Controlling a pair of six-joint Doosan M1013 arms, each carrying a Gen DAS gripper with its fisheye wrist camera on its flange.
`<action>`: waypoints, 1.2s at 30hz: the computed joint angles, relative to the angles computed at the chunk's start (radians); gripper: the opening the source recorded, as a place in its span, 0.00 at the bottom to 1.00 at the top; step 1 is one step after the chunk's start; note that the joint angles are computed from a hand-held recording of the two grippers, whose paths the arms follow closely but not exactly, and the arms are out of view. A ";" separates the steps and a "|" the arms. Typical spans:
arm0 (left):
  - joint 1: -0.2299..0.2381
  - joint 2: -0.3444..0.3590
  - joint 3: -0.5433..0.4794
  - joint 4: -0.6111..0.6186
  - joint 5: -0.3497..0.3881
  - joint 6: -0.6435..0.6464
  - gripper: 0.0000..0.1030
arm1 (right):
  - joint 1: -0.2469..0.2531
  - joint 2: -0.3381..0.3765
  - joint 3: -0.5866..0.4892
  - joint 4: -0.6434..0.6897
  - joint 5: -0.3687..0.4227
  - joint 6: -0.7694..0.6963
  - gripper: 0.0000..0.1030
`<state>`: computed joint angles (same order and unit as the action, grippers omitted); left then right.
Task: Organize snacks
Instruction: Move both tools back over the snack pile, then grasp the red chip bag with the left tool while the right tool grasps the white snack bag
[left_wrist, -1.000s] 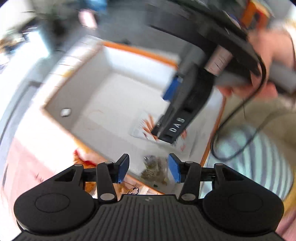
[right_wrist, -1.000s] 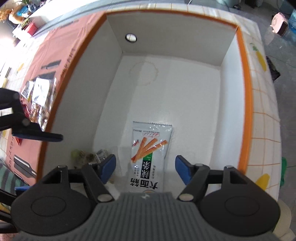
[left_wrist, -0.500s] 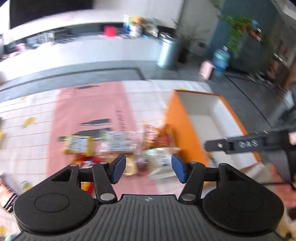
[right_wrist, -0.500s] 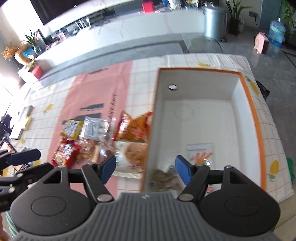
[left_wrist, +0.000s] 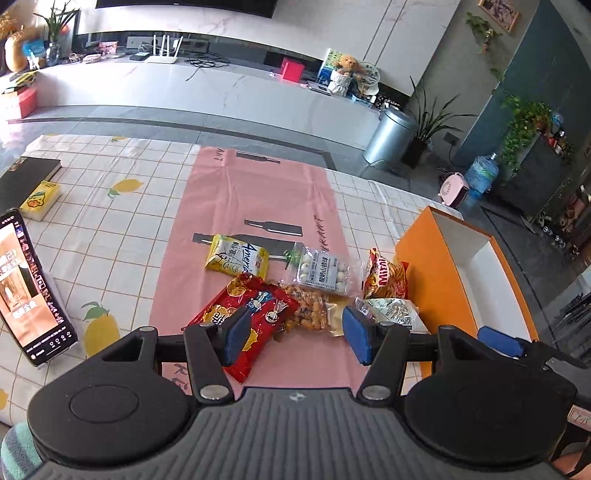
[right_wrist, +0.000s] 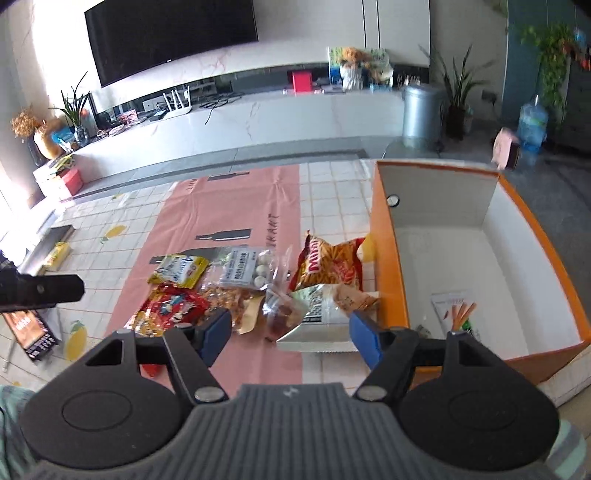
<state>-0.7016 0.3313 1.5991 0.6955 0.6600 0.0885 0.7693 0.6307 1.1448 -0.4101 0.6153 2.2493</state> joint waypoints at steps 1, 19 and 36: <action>0.002 0.002 0.006 0.003 -0.006 0.004 0.68 | 0.004 -0.002 0.014 -0.041 -0.025 0.024 0.66; 0.029 0.118 -0.121 -0.122 0.163 0.535 0.80 | 0.001 0.094 -0.087 -0.074 0.053 -0.009 0.63; 0.095 0.204 -0.182 -0.333 0.227 0.910 0.85 | 0.003 0.183 -0.184 -0.107 0.177 -0.058 0.50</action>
